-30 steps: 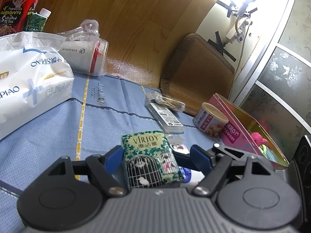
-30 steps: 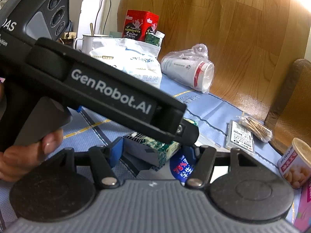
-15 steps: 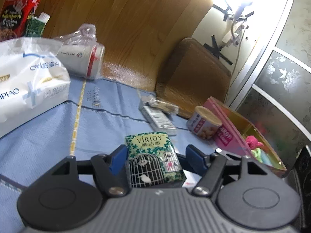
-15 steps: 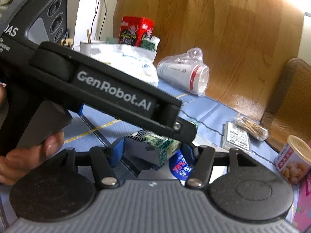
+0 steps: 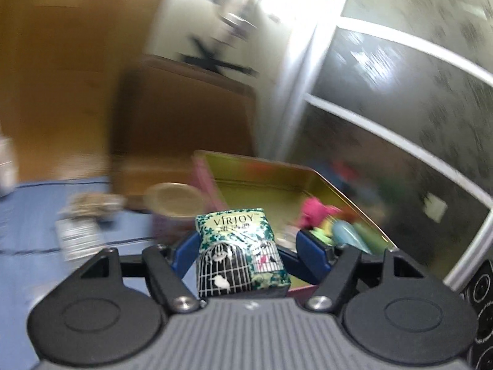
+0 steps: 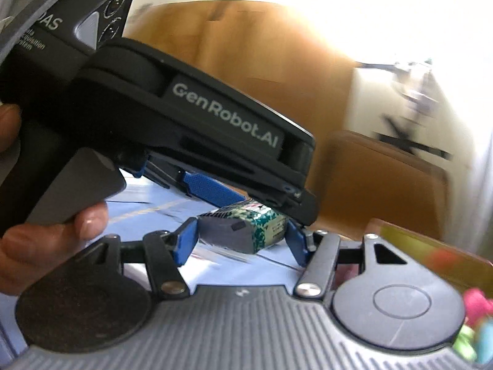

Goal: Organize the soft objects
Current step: 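Carry the green tissue pack into the pink tin and open the left tool, then grasp the white blue-labelled tissue packet with the left tool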

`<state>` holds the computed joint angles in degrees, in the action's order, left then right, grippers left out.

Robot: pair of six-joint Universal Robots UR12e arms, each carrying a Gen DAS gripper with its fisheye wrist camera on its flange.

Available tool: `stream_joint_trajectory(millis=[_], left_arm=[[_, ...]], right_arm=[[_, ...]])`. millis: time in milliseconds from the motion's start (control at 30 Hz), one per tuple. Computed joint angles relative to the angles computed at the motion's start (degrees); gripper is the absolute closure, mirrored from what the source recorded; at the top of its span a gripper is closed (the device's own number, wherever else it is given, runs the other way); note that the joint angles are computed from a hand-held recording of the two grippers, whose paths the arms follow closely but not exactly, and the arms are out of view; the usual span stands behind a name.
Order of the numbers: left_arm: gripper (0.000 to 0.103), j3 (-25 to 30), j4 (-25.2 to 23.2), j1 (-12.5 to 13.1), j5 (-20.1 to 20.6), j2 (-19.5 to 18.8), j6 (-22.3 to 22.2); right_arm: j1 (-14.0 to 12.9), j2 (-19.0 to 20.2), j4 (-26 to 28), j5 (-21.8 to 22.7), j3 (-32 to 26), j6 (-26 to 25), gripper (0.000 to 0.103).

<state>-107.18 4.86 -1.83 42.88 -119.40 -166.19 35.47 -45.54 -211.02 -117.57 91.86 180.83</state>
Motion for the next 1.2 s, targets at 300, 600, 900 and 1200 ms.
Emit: stream_joint_trajectory(millis=[300, 600, 900, 1200], left_arm=[[0.031, 5.0, -5.1, -7.9, 7.6, -3.0, 4.3], [0.029, 3.0, -1.9, -5.8, 7.7, -2.3, -0.9], [0.025, -4.8, 12.2, 3.4, 11.5, 0.3, -11.2], [0.027, -7.6, 11.4, 10.7, 12.4, 0.1, -20.2]], right_arm=[[-3.5, -4.3, 3.5, -7.7, 9.5, 16.1, 0.030], [-3.8, -5.1, 5.2, -12.6, 10.8, 23.7, 0.024], [-2.0, -2.6, -3.8, -9.0, 7.2, 17.0, 0.028], [-2.2, -1.4, 8.1, 16.0, 1.3, 12.2, 0.036]])
